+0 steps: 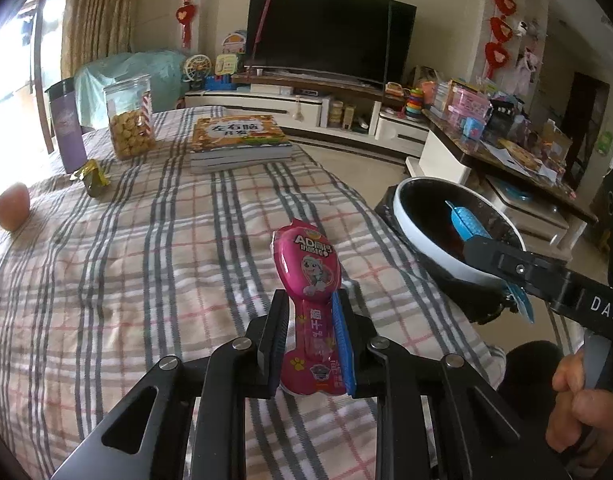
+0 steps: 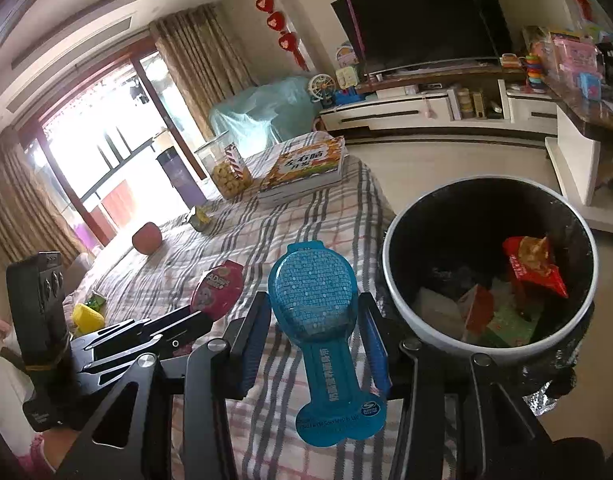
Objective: Collect trash
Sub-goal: 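Carry the pink candy toy and blue toy with both grippers over the bin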
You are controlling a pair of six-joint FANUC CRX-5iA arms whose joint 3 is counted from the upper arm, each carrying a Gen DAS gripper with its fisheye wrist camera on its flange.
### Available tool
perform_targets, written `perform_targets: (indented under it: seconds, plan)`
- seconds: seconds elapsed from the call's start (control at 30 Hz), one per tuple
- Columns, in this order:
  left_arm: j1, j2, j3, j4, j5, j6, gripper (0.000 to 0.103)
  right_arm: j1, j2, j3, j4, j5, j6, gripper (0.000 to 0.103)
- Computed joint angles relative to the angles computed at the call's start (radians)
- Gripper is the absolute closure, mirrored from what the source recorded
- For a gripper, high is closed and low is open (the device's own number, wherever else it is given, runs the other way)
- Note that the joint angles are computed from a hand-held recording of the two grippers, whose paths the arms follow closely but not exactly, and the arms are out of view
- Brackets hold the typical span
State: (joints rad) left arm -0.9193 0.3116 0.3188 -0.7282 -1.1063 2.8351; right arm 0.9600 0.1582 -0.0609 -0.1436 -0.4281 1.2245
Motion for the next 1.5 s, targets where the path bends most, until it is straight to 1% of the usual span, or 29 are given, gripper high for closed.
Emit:
perform_targets:
  seconds: [0.5,1.03,1.5]
  plan:
    - [0.008,0.004,-0.003,0.01,0.022,-0.002,0.082,-0.013,-0.006,-0.011,-0.024,0.005,0.004,0.058]
    - [0.028,0.043,0.049,0.035,0.073,-0.075,0.082,-0.043,-0.034,-0.038,-0.008,0.01,-0.022,0.058]
    - [0.034,0.083,0.106,0.056,0.093,-0.136,0.082,-0.066,-0.059,-0.072,0.034,0.032,-0.069,0.058]
